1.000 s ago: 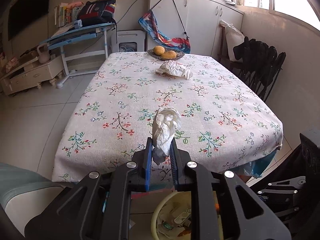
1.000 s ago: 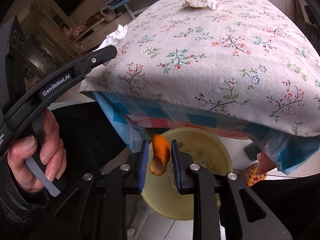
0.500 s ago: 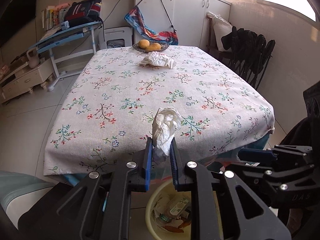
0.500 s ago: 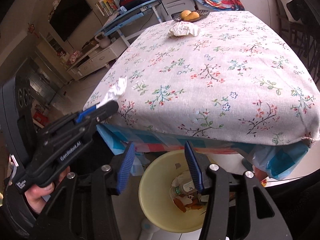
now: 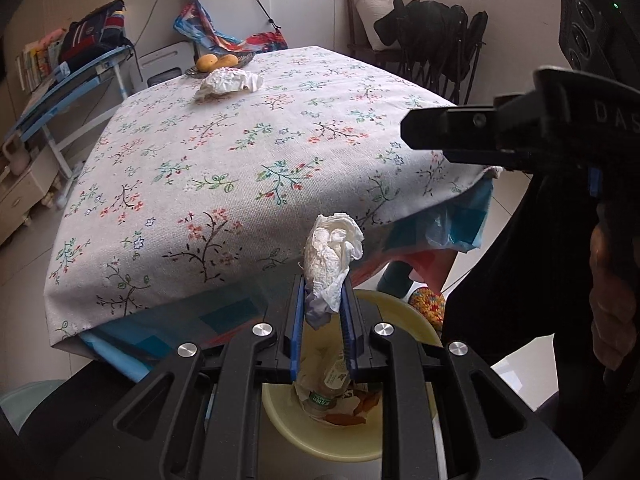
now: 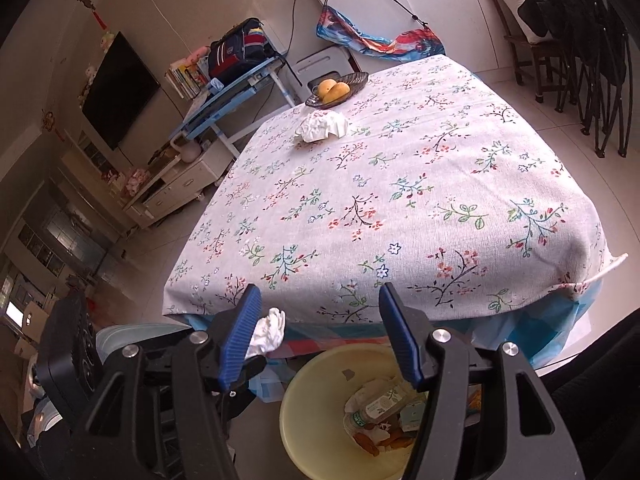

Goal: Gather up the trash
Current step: 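Open the right gripper over the basin while the left gripper drops the tissue, then move the right gripper to the crumpled white paper and grasp it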

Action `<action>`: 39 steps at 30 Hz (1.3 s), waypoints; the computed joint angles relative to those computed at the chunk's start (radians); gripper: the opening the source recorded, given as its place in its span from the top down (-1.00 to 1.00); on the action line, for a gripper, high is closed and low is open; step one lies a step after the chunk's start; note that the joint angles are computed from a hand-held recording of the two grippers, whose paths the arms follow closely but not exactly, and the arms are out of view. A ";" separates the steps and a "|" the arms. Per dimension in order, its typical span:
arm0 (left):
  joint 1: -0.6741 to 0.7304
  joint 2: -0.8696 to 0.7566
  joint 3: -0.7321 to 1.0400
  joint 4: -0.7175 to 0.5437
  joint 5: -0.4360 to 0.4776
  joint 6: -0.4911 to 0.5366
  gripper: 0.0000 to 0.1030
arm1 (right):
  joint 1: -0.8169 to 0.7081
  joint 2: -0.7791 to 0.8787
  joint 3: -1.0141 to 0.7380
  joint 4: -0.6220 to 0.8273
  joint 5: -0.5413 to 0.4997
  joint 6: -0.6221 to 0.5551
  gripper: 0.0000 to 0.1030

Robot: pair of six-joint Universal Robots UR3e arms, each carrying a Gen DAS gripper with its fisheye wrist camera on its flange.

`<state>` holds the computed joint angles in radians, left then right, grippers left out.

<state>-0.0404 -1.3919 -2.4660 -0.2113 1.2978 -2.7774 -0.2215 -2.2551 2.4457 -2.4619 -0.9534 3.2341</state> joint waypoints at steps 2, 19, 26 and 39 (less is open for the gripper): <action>-0.012 -0.003 0.001 -0.021 0.000 0.016 0.69 | -0.009 -0.009 0.002 0.007 0.008 -0.006 -0.16; -0.050 -0.030 0.006 -0.002 0.062 0.001 0.00 | -0.024 -0.015 0.004 0.005 0.016 -0.010 -0.20; 0.138 0.070 -0.060 0.153 0.012 -0.175 -0.22 | 0.126 0.267 -0.142 -0.226 -0.109 0.028 -0.21; 0.292 -0.074 0.098 0.283 0.013 -0.360 -0.38 | 0.394 1.049 -1.001 -0.119 -0.442 -0.126 -0.42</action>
<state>0.2519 -1.4659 -2.3679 0.0717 1.3106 -3.1371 0.1724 -1.2065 1.4448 -2.5813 -1.3955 3.1083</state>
